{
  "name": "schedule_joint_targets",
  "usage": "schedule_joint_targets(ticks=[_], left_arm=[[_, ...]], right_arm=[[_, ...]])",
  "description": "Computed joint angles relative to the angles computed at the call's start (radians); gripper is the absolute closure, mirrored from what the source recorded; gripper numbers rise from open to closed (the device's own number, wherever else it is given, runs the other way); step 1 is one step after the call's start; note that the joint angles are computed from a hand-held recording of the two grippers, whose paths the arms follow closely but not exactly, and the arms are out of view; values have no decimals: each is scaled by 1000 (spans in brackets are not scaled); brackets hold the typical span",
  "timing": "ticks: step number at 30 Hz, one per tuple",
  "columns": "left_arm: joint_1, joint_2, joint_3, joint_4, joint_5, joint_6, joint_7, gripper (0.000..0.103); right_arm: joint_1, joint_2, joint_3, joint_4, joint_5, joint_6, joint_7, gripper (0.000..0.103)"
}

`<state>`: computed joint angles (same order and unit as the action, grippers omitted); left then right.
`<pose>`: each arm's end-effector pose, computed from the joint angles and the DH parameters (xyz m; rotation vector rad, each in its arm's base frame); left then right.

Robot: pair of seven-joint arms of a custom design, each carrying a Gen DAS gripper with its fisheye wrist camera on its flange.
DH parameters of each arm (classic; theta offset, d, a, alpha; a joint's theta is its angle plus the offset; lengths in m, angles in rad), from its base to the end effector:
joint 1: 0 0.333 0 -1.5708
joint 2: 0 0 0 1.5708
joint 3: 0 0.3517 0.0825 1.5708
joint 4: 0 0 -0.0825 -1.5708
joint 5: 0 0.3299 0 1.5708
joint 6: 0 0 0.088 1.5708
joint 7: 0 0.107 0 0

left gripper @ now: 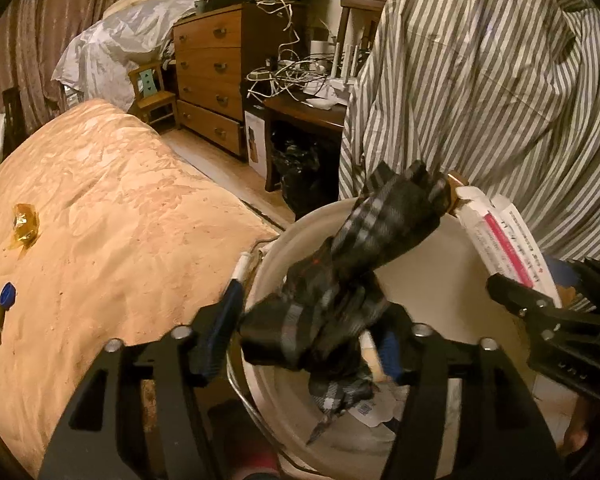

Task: Collect trash
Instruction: 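Open both tools to drop the cloth and box into the bucket, then move both open tools back toward the trash on the bed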

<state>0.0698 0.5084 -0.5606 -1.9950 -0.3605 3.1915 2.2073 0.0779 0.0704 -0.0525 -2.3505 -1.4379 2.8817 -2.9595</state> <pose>0.5963 -0.2216 0.3861 -1.2419 2.3474 -1.0055 0.4740 0.0694 0.3948 -1.4583 2.1646 -0.8156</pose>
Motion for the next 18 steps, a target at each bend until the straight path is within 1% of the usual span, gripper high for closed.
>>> schedule_joint_targets(ticks=[1,2,6,12,14,18], left_arm=[[6,1,-6,-2,-1,10,2,35],[7,0,-7,-4,2,14,2,35],[1,-5,4,-10,16,29,-10,35],[15,-8,-2,-15,31,25,-25,35],[33,-9,-17,-19,36,28,-22,35],[99,-15,-72,-38,45,41,-5,35]], right_arm=[[-1,-5,-2,-5,-19,6,29,43],[-4,-10,-5,-10,-42,12,62,43],[-8,-27,1,-21,-72,6,108,43],[-6,-35,11,-23,-57,-5,96,43],[-3,-39,14,-23,-53,-9,92,42],[12,-60,27,-22,-76,-35,118,40]])
